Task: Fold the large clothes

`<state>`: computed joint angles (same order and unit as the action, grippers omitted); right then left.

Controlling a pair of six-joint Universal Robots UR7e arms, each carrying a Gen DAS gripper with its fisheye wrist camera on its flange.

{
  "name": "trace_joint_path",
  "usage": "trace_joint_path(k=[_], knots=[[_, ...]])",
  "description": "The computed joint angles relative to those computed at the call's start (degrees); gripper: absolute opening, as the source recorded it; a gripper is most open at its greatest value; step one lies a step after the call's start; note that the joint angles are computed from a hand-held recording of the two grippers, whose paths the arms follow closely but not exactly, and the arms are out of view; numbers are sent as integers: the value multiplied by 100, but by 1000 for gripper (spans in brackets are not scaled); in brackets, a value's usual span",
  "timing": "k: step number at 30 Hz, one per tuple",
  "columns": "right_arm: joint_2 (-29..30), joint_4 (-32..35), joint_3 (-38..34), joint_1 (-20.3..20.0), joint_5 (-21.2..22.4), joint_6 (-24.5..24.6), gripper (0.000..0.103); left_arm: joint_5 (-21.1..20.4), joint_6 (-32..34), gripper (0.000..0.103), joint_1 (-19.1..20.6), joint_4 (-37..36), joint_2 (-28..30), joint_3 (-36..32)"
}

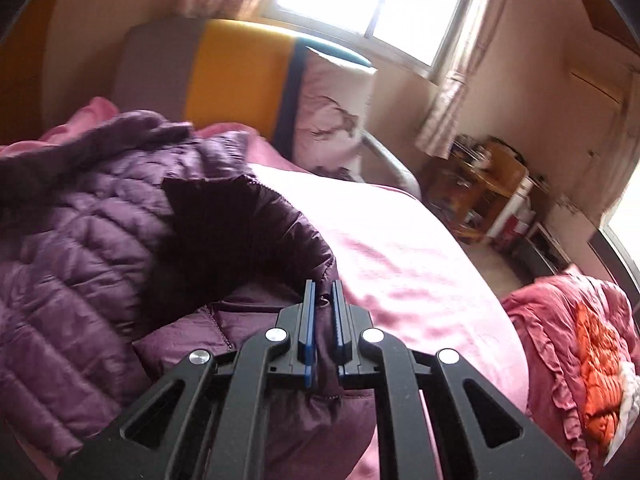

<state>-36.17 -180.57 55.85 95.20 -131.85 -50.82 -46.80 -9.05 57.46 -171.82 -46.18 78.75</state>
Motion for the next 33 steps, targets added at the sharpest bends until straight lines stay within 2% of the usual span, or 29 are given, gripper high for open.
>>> trace_joint_path(k=[3,7,9,10,12,13,14,16,18,19,20,21,23,25,27,28,29,30,31,32,33], knots=[[527,925,-1385,-221,-477,644,6,560,-253,10,238,431,140,-747],[1193,2769,-3212,-513,-883,2010,6,1501,-1005,10,592,1937,551,-2015],[1411,3362,-3808,-603,-939,2351,7,1603,-1510,13,715,2641,627,-2347],[1424,3503,-3919,-630,-890,2469,13,1586,-1911,17,779,2952,576,-2367],[1162,3336,-3548,-672,-733,2662,38,1699,-2117,39,800,2903,514,-2253],[1027,3079,-3311,-671,-673,2611,62,1852,-1898,65,752,2545,445,-2023],[952,2756,-3142,-652,-633,2493,70,1954,-1643,86,703,2109,363,-1761],[469,2202,-2255,-616,-475,2364,72,1959,-1044,89,596,1179,220,-1240],[-87,1963,-1244,-538,-122,2429,73,1636,-762,89,570,875,48,-859],[-386,1914,-726,-505,176,2467,76,1251,-576,89,551,632,-86,-530],[-692,2093,-242,-492,536,2645,82,905,-476,89,537,572,-189,-251],[-1043,2512,260,-535,1134,2932,85,691,-467,89,542,666,-218,-169],[-1365,3477,704,-597,1988,3374,85,-113,-504,89,600,890,-262,82],[-1492,4109,1032,-650,2624,3530,85,-695,-619,89,664,1008,-190,131],[-1466,4524,1192,-637,2955,3628,85,-1345,-719,89,761,1081,-26,29],[-1436,4604,1286,-617,3021,3589,84,-1536,-780,89,814,1073,61,-29],[-1421,4633,1393,-591,3045,3545,81,-1678,-860,85,853,1072,110,-68],[-1354,4727,1396,-552,2984,3510,76,-2049,-1018,67,938,1089,190,-153],[-1321,4716,1421,-521,2855,3456,64,-2458,-1151,56,1002,1108,210,-162],[-1270,4681,1387,-479,2764,3370,47,-2681,-1209,38,1053,1113,234,-189],[-1274,4700,1383,-437,2799,3278,38,-2810,-1287,28,1044,1098,242,-177]])
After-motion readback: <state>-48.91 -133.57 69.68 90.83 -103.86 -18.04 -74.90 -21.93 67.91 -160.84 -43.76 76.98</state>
